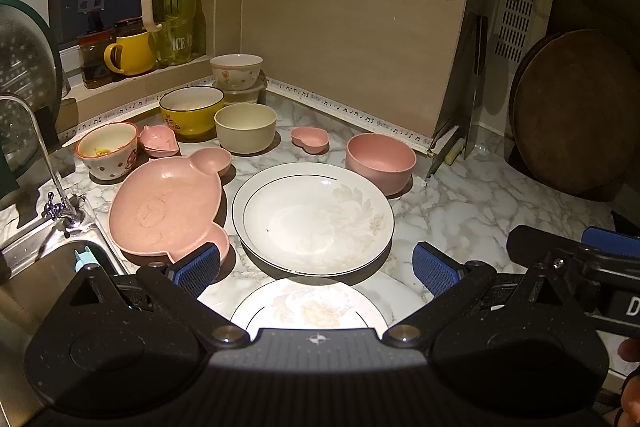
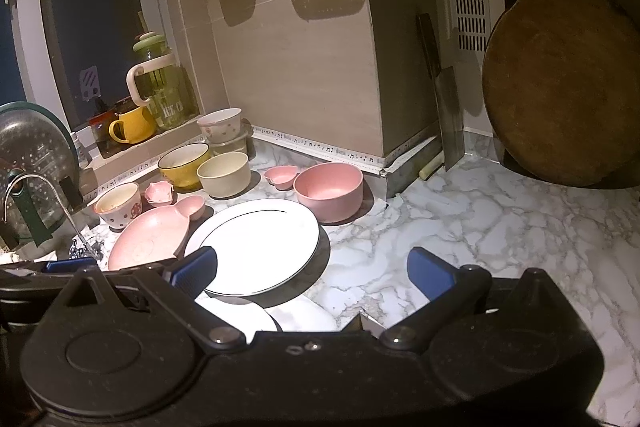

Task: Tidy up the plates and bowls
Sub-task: 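Close the left tool on the plate rim while the right tool also grips it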

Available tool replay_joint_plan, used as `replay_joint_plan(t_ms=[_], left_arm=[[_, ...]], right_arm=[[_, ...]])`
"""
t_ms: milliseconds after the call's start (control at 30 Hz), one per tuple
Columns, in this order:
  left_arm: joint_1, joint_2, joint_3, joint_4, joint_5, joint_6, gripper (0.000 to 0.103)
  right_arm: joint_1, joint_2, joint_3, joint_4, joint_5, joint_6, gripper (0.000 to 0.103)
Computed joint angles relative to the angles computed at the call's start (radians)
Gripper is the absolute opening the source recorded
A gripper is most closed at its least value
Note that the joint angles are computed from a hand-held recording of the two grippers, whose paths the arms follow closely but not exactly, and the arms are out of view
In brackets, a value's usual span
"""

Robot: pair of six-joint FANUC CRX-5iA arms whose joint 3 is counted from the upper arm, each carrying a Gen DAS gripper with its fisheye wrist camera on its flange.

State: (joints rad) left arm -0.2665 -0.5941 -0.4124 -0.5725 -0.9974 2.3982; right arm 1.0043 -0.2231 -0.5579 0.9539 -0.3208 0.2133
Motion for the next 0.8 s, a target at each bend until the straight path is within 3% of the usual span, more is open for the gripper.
replay_joint_plan(t_ms=[200, 400, 467, 667, 800], left_arm=[[0.049, 0.017, -0.013, 0.004, 0.036, -0.006, 0.103], [0.098, 0.061, -0.023, -0.034, 0.09, 0.04, 0.103], [0.132, 0.09, -0.015, -0.02, 0.106, 0.026, 0.103], [0.33, 0.17, -0.021, 0.162, 0.236, -0.176, 0.103], [0.446, 0.246, -0.017, 0.323, 0.286, -0.367, 0.102]], right_arm=[[-0.003, 0.031, 0.031, -0.055, 0.004, 0.057, 0.1], [-0.029, 0.13, 0.115, -0.191, 0.045, 0.252, 0.098], [-0.033, 0.169, 0.164, -0.289, 0.044, 0.368, 0.098], [-0.065, 0.311, 0.383, -0.677, -0.035, 0.775, 0.093], [-0.108, 0.414, 0.556, -0.905, -0.145, 0.999, 0.089]])
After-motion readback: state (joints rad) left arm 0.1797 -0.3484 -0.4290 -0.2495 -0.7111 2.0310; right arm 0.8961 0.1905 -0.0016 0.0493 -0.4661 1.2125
